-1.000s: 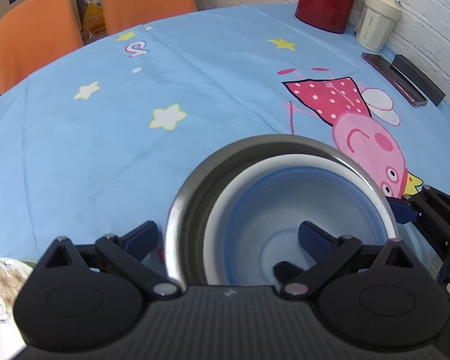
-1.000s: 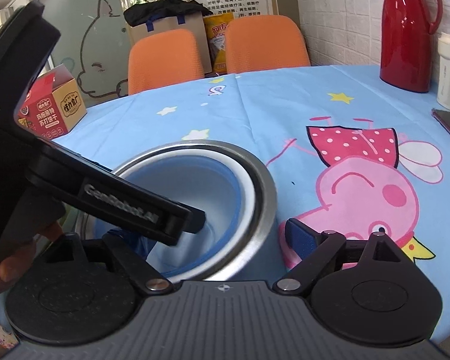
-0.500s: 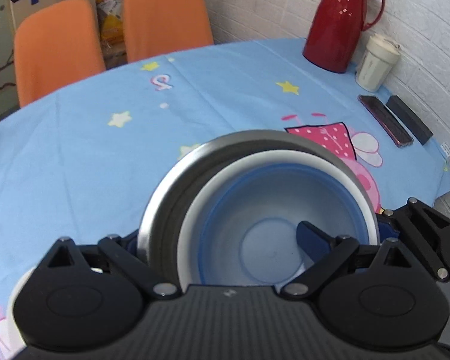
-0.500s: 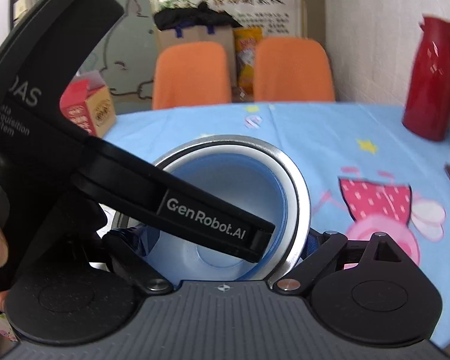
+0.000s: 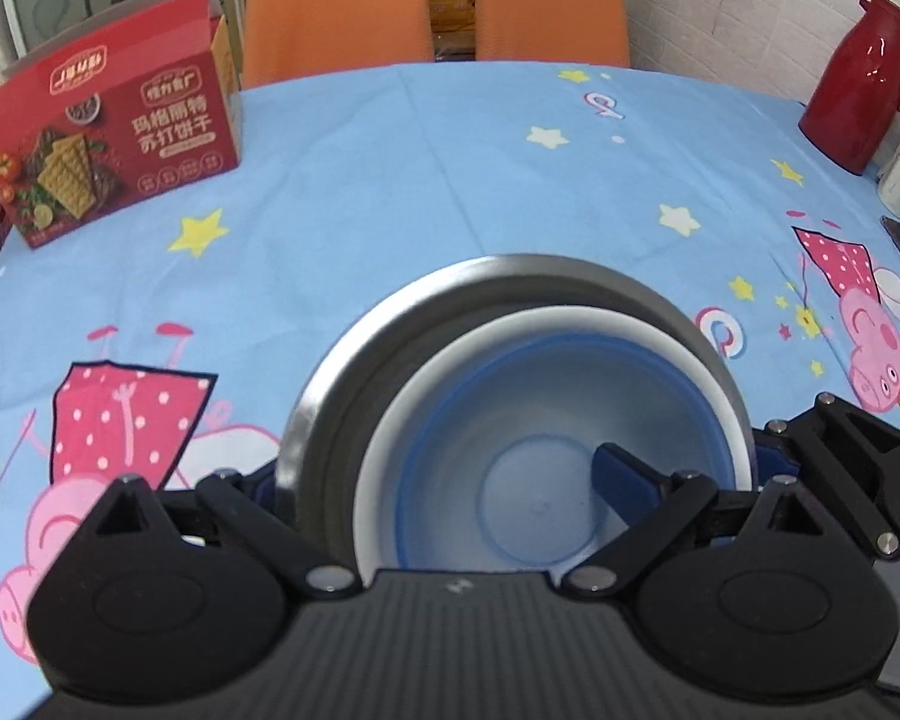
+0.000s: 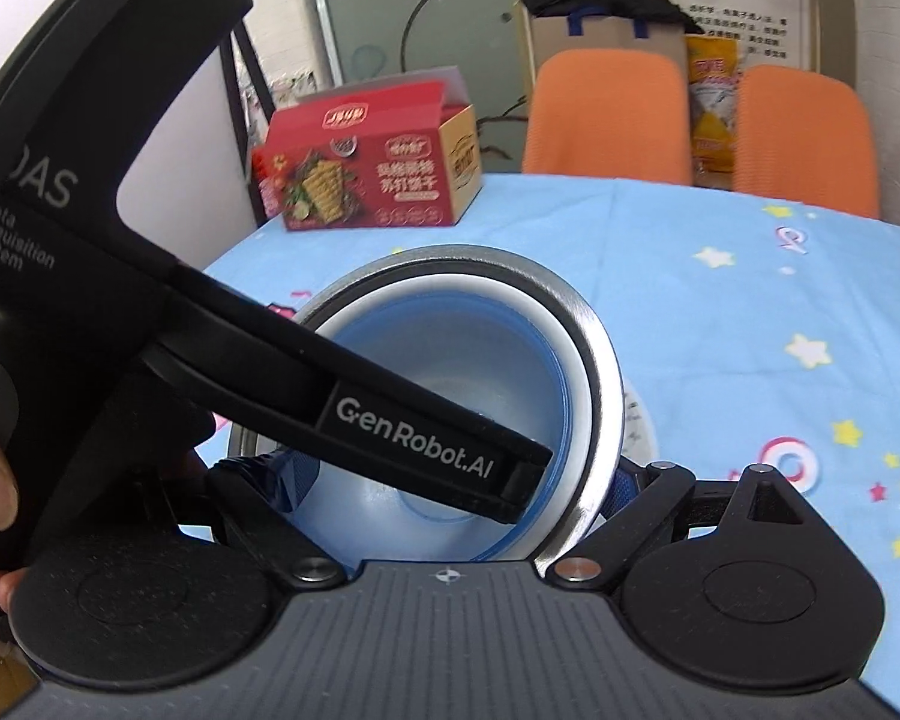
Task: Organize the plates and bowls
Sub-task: 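Lower the nested bowls onto the white plate stack with the left tool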
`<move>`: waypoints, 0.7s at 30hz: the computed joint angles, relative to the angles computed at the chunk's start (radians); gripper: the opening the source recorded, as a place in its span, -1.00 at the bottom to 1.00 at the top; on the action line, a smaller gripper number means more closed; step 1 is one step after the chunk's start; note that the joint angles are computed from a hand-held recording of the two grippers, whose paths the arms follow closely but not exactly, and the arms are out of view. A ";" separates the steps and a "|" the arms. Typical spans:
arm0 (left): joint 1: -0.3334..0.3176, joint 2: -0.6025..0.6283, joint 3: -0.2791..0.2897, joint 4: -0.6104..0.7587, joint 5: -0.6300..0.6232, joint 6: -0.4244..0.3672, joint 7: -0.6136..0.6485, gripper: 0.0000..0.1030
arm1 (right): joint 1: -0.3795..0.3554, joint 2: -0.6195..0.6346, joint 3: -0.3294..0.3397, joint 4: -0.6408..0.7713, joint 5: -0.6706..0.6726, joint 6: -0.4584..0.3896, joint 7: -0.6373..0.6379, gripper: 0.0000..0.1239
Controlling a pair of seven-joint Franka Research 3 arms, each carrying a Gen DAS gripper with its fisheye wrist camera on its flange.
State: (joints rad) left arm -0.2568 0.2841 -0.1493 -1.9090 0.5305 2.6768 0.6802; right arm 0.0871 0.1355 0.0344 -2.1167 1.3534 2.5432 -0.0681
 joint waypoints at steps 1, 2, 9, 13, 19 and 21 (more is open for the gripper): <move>0.003 0.002 -0.001 -0.006 -0.003 0.008 0.004 0.87 | 0.004 0.003 0.001 0.000 -0.011 0.008 0.009 0.29; 0.005 0.008 -0.001 -0.007 -0.005 0.014 0.008 0.87 | 0.009 0.006 0.003 0.001 -0.026 0.019 0.027 0.29; -0.034 0.021 0.050 -0.019 0.135 0.081 -0.079 0.87 | 0.012 0.031 0.012 0.013 -0.060 0.055 0.093 0.27; -0.070 -0.005 0.102 -0.045 0.301 0.119 -0.255 0.87 | 0.012 0.009 0.025 -0.012 0.041 0.128 -0.030 0.27; -0.061 -0.078 0.109 -0.079 0.533 0.137 -0.516 0.90 | -0.010 -0.012 -0.008 -0.018 0.194 0.107 -0.124 0.27; -0.059 -0.098 0.102 -0.084 0.621 0.118 -0.610 0.91 | -0.025 -0.015 -0.024 -0.016 0.205 0.081 -0.105 0.27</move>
State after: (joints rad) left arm -0.3155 0.1866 -0.0471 -1.9925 1.1512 2.7944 0.0704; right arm 0.0620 0.1208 0.0107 -2.1331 1.5584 2.6241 -0.1734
